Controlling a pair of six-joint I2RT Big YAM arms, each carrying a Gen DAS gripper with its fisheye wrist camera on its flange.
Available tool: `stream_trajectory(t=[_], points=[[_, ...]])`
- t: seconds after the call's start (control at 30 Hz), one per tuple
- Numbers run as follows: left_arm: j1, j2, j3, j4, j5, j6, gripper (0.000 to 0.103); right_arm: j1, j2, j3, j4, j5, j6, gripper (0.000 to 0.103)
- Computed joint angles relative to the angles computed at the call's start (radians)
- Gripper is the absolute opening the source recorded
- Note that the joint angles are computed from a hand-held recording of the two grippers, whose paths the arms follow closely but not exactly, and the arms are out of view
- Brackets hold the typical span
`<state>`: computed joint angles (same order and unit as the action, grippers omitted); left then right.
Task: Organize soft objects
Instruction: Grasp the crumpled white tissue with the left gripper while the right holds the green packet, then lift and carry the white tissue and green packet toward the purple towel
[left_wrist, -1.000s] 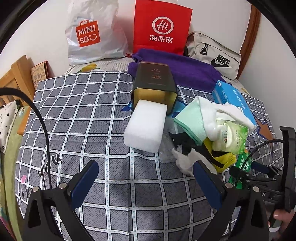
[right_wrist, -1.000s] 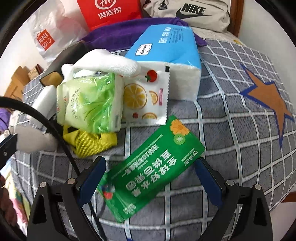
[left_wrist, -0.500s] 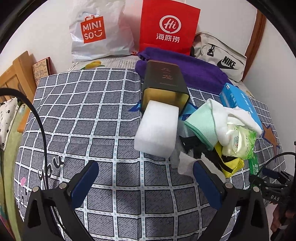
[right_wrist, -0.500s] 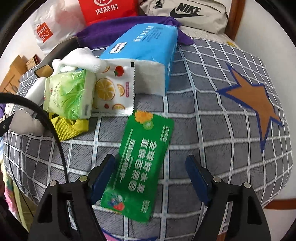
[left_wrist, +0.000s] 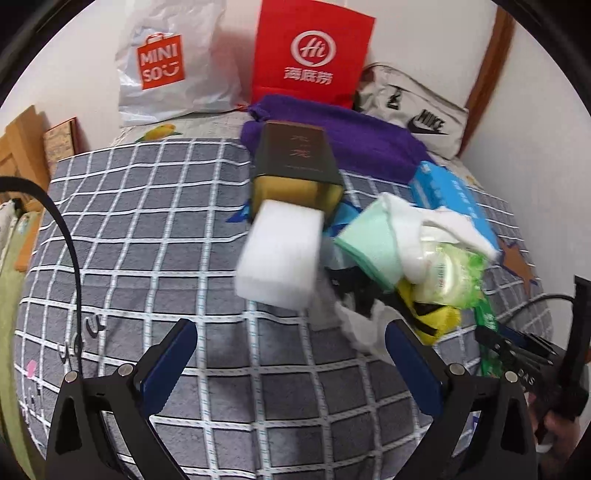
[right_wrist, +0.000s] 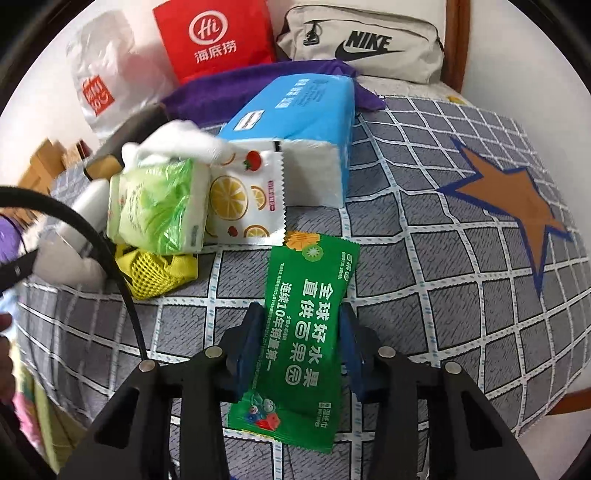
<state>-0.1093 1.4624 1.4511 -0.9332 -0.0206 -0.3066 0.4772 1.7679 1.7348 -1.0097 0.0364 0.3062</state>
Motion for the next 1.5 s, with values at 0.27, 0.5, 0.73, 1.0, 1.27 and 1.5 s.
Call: stream_trajectory(t=[0.27, 0.5, 0.73, 1.0, 1.27, 1.5], points=[[-0.044, 0.017, 0.007, 0.007, 0.02, 0.065, 0.102, -0.023, -0.011, -0.013, 0.012, -0.04, -0.039, 0.038], [-0.066, 0.094, 0.04, -0.01, 0.045, 0.081, 0.083, -0.023, -0.008, -0.012, 0.011, -0.05, -0.057, 0.038], [-0.077, 0.106, 0.035, 0.019, 0.059, 0.107, 0.044, -0.025, -0.008, -0.015, 0.021, -0.053, -0.068, 0.038], [-0.07, 0.071, 0.022, 0.031, 0.097, 0.106, 0.033, -0.028, -0.03, -0.03, 0.04, -0.045, -0.079, 0.038], [-0.071, 0.024, 0.019, 0.032, 0.061, 0.123, 0.033, -0.03, -0.056, -0.039, 0.039, -0.045, -0.097, 0.038], [-0.051, -0.013, 0.012, 0.031, 0.043, 0.107, 0.033, -0.036, -0.087, -0.047, 0.046, -0.049, -0.11, 0.038]])
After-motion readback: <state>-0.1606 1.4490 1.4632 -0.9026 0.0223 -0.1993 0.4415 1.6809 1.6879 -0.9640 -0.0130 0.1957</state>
